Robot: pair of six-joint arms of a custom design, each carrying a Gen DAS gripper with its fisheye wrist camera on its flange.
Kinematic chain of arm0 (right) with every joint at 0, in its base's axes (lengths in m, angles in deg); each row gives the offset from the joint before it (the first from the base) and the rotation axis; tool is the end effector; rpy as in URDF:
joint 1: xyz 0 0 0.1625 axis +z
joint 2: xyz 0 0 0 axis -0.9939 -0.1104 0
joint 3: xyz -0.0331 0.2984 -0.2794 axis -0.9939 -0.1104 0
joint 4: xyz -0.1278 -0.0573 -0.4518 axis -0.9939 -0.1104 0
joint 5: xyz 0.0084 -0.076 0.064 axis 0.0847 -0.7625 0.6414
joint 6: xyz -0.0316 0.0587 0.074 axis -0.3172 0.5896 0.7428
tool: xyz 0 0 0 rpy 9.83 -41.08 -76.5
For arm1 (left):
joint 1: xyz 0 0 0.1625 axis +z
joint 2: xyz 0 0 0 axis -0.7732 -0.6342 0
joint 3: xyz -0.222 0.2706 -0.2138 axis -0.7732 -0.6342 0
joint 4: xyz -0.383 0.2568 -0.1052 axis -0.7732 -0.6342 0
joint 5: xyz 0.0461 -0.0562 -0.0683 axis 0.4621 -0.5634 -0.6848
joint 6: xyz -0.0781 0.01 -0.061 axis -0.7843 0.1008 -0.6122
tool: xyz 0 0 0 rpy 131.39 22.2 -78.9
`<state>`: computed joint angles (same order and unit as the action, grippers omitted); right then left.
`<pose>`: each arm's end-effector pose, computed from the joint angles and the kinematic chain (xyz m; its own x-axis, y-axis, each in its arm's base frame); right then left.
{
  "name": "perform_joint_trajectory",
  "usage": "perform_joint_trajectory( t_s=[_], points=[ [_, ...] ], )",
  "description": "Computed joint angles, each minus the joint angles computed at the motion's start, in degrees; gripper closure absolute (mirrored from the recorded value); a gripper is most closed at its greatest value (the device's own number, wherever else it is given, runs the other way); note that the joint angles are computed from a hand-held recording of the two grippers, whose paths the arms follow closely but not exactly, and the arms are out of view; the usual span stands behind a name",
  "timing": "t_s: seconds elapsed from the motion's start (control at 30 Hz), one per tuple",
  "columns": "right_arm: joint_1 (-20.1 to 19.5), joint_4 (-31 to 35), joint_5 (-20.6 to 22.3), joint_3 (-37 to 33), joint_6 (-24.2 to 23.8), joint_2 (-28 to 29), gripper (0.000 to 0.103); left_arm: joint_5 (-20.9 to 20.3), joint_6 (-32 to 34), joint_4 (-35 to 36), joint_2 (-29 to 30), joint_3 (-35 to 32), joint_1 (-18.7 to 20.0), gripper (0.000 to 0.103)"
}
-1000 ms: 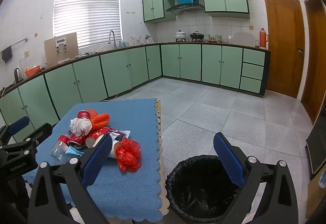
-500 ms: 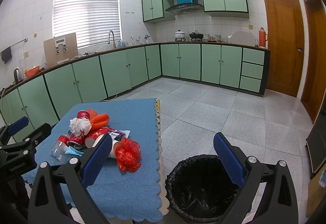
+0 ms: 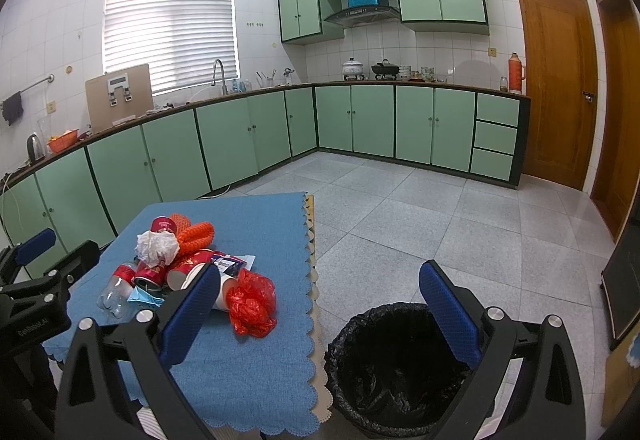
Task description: Collect trash
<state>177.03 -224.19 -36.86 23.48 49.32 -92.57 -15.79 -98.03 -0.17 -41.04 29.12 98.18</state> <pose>0.1416 -0.7823 0.3429 -0.7631 0.0891 0.6401 -0.5570 0.4118 -0.7213 -0.4239 -0.7715 0.0998 -0.6769 0.1585 -0.7188 0.7120 0.3890 -0.5846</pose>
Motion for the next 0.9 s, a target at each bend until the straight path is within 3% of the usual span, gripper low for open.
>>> perform_joint_trajectory(
  t_s=[0.9],
  points=[
    [-0.1,0.3,0.1,-0.1,0.2,0.0,0.006,-0.2,-0.3,0.4,-0.7,0.6,-0.3,0.005]
  ],
)
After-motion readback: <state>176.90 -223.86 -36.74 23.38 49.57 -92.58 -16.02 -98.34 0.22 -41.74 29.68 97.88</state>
